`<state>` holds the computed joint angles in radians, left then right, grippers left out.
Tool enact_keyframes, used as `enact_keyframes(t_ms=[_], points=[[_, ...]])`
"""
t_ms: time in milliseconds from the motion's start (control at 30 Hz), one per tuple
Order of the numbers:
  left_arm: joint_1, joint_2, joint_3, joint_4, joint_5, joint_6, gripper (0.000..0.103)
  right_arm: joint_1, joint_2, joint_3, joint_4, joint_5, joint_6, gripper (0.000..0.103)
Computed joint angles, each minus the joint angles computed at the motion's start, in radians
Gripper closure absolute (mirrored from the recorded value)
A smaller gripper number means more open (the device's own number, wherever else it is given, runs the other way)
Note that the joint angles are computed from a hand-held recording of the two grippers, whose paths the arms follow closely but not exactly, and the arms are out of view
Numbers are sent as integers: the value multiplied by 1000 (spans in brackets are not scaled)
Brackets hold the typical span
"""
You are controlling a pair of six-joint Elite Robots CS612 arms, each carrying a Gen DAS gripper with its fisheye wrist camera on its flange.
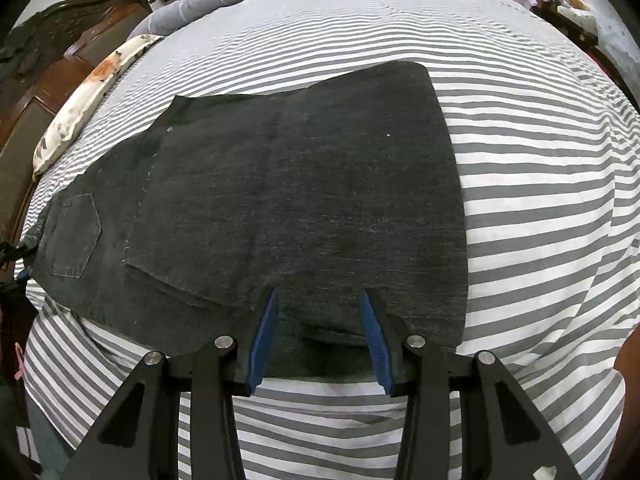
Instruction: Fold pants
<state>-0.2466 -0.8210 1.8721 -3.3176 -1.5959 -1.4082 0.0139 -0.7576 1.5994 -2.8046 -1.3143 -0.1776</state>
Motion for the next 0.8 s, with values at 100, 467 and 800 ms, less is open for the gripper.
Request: enact_keyframes(t_ms=[100,467,800], points=[[1,1,-12,43,-16,8,71,1,2,-2,2,-1,0,62],[-18,-19,-44,162,29,94,67,1,4,-3,4,1,0,62],[-5,22,-47,136,11,36,76,-2,4,-6,10,14,6,61]])
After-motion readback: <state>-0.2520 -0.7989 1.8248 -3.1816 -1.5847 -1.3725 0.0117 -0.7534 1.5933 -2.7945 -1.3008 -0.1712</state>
